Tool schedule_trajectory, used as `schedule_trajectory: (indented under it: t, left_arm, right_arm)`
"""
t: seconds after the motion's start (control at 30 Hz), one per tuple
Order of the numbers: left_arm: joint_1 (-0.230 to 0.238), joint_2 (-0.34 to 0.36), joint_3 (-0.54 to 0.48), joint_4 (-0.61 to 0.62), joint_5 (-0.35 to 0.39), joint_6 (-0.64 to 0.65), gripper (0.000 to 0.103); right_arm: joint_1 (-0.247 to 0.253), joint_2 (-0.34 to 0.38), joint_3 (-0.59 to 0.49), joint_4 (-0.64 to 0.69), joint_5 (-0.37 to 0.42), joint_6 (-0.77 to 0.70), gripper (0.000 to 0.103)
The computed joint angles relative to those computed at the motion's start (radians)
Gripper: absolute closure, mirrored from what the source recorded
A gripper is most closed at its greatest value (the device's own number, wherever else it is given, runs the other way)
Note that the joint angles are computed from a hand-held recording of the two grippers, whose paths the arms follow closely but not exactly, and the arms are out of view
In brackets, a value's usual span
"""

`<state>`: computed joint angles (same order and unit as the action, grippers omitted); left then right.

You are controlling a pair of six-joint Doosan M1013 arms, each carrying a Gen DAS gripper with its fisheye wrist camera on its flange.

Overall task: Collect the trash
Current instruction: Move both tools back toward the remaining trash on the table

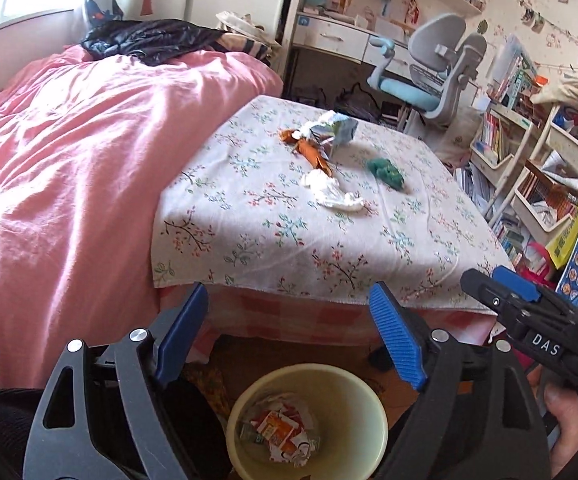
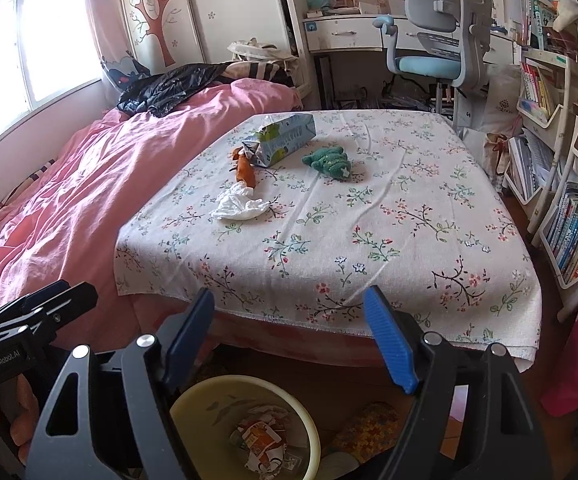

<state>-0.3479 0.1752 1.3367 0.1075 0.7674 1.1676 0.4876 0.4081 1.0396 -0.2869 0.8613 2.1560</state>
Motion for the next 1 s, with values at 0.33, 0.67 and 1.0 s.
schedule_trajectory:
  t: [0.33,0.67,1.0]
  left_arm:
    - [0.002,-0.021,0.029,0.059,-0.069,-0.064,0.022]
    - [0.005,-0.024,0.035,0.066,-0.079,-0.085,0.021]
    - [0.027,-0.005,-0.003,0.001,-0.077,-0.066,0.021]
  right_arm:
    - [0.001,-0.002,0.000,-0.006,-0.005,-0.002,0.029]
    - [0.004,0.002,-0.003,-0.008,-0.008,-0.001,0.028]
    - [-0.005,0.004,-0.028,0.001,-0.029,-0.017,0.029]
